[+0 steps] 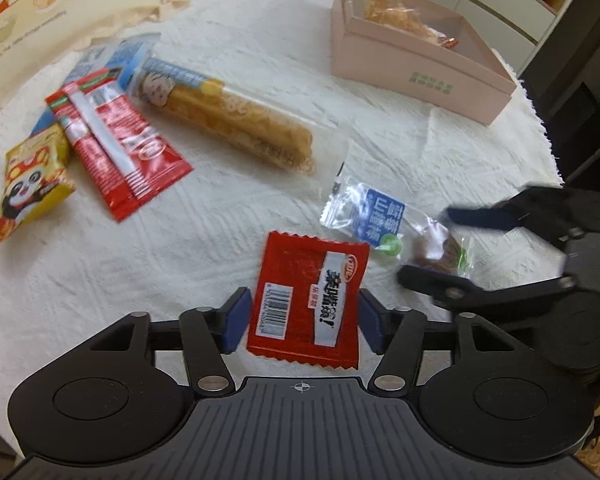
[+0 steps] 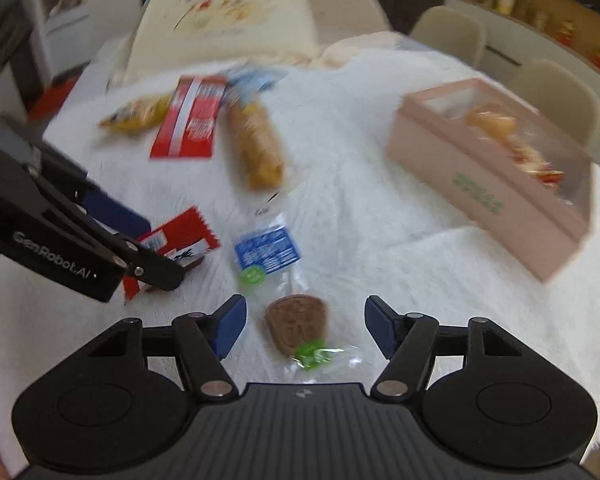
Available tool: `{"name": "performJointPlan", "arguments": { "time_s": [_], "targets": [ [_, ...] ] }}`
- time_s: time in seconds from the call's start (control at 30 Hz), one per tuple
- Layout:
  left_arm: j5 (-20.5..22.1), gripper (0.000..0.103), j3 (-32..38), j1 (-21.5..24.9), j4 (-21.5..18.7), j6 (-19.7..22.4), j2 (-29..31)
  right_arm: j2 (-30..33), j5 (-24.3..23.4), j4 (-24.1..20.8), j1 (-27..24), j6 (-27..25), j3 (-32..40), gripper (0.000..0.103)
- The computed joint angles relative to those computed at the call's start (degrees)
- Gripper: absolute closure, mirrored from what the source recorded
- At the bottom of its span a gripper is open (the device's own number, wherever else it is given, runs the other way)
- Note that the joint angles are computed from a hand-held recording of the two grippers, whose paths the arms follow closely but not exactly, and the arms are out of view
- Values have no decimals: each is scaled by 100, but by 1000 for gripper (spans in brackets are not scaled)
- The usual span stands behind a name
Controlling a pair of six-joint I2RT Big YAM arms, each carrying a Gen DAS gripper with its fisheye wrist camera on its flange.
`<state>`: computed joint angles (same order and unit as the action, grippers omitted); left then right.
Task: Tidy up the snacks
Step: 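Carry the red packet and cookie packet into the pink box and release both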
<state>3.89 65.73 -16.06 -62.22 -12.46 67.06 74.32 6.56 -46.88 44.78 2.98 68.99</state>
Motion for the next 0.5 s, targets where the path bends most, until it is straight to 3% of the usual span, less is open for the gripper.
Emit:
{"name": "performJointPlan", "arguments": {
  "time_s": [0.1,0.27,0.5],
  "targets": [
    [-42,42,58,-36,-39,38,42,-29,-131,-142,-3,175,82,66],
    [22,55,133,-178,-24,90,-1,-539,8,-488,-43,662,29,67],
    [539,57,712,-238,150,194,58,-1073,106,-527,-423,1076,167,67]
  ]
}}
